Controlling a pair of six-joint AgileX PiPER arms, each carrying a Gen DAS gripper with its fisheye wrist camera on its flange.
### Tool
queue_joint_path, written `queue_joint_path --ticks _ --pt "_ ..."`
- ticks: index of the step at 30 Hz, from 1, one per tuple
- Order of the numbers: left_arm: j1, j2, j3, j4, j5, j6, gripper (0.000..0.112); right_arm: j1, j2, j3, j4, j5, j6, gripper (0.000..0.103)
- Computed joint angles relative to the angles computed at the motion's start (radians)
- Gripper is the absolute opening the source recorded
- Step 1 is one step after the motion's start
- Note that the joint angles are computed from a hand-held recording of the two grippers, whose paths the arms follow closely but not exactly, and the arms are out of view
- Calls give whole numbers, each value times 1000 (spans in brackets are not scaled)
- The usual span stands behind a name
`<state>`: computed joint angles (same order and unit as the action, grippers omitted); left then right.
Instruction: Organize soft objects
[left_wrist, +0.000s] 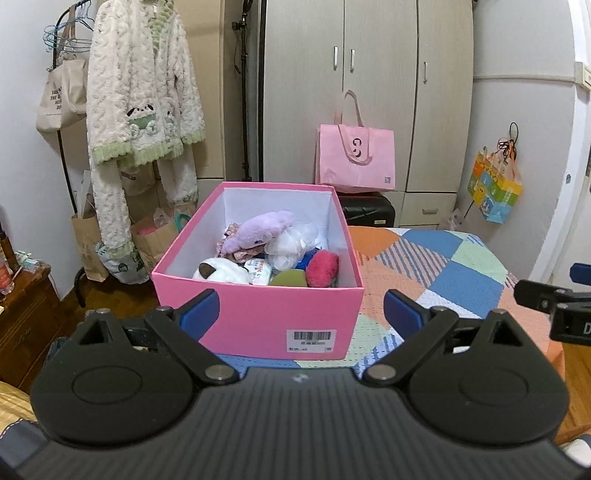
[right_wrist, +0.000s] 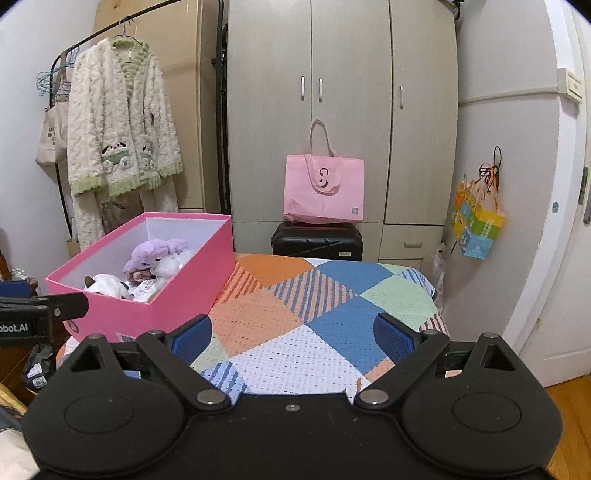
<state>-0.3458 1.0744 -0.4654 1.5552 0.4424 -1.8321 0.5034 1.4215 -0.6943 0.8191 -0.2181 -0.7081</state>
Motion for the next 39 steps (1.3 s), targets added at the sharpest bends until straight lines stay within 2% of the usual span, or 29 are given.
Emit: queue_joint_path --ticks 2,7,11,22,26,30,35,39 --pt "-12 8 5 13 21 -20 97 4 0 3 9 -6 -7 97" --pt "0 12 13 42 16 -58 96 8 -1 16 -20 -28 38 97" --pt "-41 19 22 82 73 -111 97 -6 1 24 -85 -31 121 97" --pt "-124 54 25 86 169 -144 100 2 2 47 -94 -71 144 97" --pt "-127 54 26 87 171 -142 100 25 1 61 -39 -108 96 97" --pt "-124 39 34 92 157 -141 100 18 1 64 -57 -104 114 97" --pt "-169 35 59 140 215 -205 101 11 0 67 -76 -104 137 97" --pt "-175 33 60 134 223 -204 103 3 7 62 -102 -99 159 97"
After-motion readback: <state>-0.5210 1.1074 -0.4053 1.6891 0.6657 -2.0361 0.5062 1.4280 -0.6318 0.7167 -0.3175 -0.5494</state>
